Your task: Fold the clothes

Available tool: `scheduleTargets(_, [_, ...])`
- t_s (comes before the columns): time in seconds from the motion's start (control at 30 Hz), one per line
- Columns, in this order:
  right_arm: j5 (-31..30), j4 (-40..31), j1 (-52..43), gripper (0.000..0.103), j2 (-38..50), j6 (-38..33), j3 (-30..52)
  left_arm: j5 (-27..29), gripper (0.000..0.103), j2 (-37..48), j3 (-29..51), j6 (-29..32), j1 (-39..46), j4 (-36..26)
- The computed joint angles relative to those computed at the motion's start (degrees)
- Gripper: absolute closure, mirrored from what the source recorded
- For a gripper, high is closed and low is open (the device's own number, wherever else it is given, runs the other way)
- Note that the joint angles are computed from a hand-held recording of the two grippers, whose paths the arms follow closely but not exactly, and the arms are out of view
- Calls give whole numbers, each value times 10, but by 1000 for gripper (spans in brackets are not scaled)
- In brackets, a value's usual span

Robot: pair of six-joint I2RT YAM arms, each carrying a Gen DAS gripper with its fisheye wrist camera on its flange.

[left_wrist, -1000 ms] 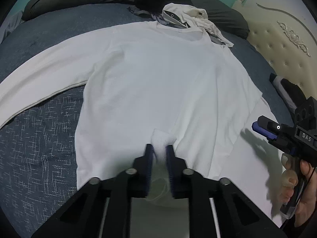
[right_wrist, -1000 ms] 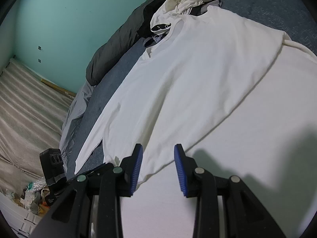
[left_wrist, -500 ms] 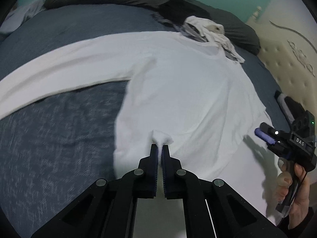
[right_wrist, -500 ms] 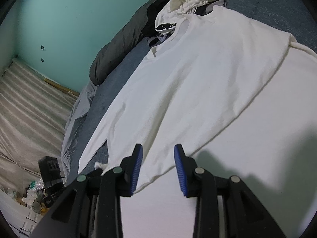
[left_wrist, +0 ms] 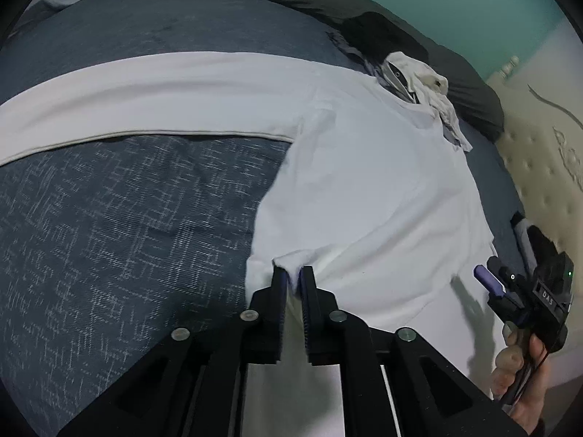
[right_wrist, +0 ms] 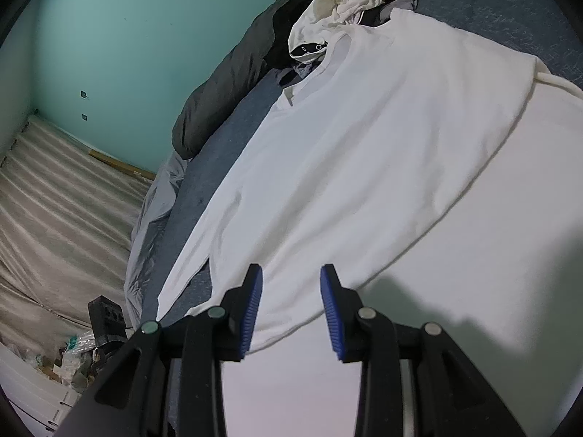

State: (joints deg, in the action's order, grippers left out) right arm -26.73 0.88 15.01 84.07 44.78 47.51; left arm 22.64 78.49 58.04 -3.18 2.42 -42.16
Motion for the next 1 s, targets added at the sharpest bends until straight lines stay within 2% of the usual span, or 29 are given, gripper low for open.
scheduleTargets(0.03, [-1, 1, -2, 70, -2, 1, -1, -3, 86, 0, 1, 0, 1, -3])
scheduleTargets(0.23, [-11, 6, -10, 70, -14, 10, -6, 2, 77, 26, 11, -6, 21, 6])
scheduleTargets(0.57, [-17, 9, -16, 70, -4, 9, -4, -23, 76, 77, 42, 16, -26, 19])
scheduleTargets(0.6, [-18, 9, -16, 70, -3, 8, -3, -27, 77, 78, 39, 22, -29, 18])
scheduleTargets(0.63, [-18, 9, -17, 70, -4, 8, -4, -30, 87, 78, 37, 28, -32, 17])
scheduleTargets(0.7, [-20, 9, -18, 70, -4, 8, -5, -38, 98, 74, 34, 38, -38, 15])
scheduleTargets(1.0, [-24, 16, -22, 70, -6, 15, -11, -37, 100, 24, 38, 44, -23, 7])
